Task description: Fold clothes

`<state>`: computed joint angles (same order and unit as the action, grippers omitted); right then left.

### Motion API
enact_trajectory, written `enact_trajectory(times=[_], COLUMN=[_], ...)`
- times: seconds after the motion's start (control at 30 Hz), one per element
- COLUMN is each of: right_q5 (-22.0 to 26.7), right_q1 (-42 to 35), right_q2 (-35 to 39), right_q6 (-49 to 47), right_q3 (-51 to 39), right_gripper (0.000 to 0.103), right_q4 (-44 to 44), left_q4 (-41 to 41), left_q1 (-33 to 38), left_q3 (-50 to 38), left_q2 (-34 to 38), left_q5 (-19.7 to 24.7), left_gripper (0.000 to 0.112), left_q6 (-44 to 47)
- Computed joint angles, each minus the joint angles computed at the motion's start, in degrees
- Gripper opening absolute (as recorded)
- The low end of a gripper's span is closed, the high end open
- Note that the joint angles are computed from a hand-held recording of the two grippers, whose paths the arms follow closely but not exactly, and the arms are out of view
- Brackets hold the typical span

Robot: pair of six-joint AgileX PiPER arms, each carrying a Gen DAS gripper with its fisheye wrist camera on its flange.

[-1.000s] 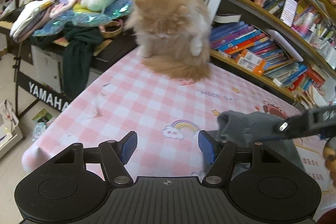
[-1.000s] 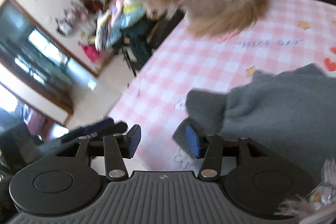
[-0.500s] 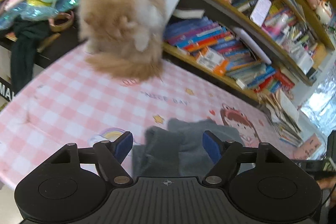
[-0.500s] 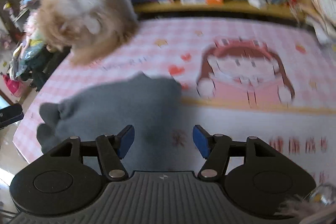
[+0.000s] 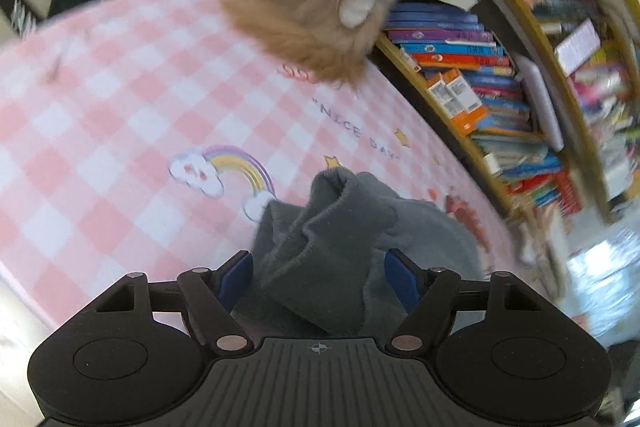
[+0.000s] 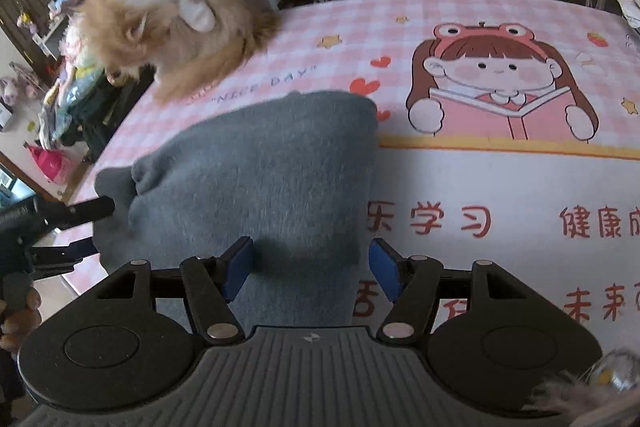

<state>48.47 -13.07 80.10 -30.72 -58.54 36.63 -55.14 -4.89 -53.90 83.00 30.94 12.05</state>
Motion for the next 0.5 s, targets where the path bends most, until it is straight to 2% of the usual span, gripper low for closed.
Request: enact_trajectory(times=[0.03, 0.07, 0.17, 0.23, 0.3, 0.4, 0.5], right_q5=[0.1, -0.1, -0.6, -0.9, -1.0, -1.3, -1.2], right_q1=[0.2, 0.5, 1.3, 1.2, 1.0, 1.8, 2.2], right_q2=[0.2, 0.0, -0.5, -0.9, -1.1, -0.4, 0.0], right_q6=[0.2, 0.3, 0.1, -0.6, -1.3, -0.3, 0.6], right_q3=[0.0, 0.1, 0.2, 0.4, 0.4, 0.1, -0.1], right_gripper=[0.062, 0.062, 0.062, 0.063, 0.064, 0.064, 0.063], right_q4=[-0.1, -0.3, -1.1, -0.7, 0.2, -1.3, -2.1], left_q4=[-3.6, -7.0, -18.3, -21.0, -14.5, -1.9, 0.8], left_q1=[0.2, 0.4, 0.1, -0.6, -1.3, -2.1, -4.3], left_q3=[0.5, 0.7, 2.9, 3.3, 3.9, 4.1, 4.0], left_q2=[0.4, 0.7, -3.9, -7.5, -7.7, -2.2, -2.0], left_q5=[0.5, 1.1, 0.2, -0.9, -4.0, -5.2, -7.5], left_gripper=[0.044, 0.011, 0.011, 0.011, 0.011, 0.011, 0.020], left_q6=[2.3, 4.6, 15.9, 19.9, 15.0, 5.4, 6.3])
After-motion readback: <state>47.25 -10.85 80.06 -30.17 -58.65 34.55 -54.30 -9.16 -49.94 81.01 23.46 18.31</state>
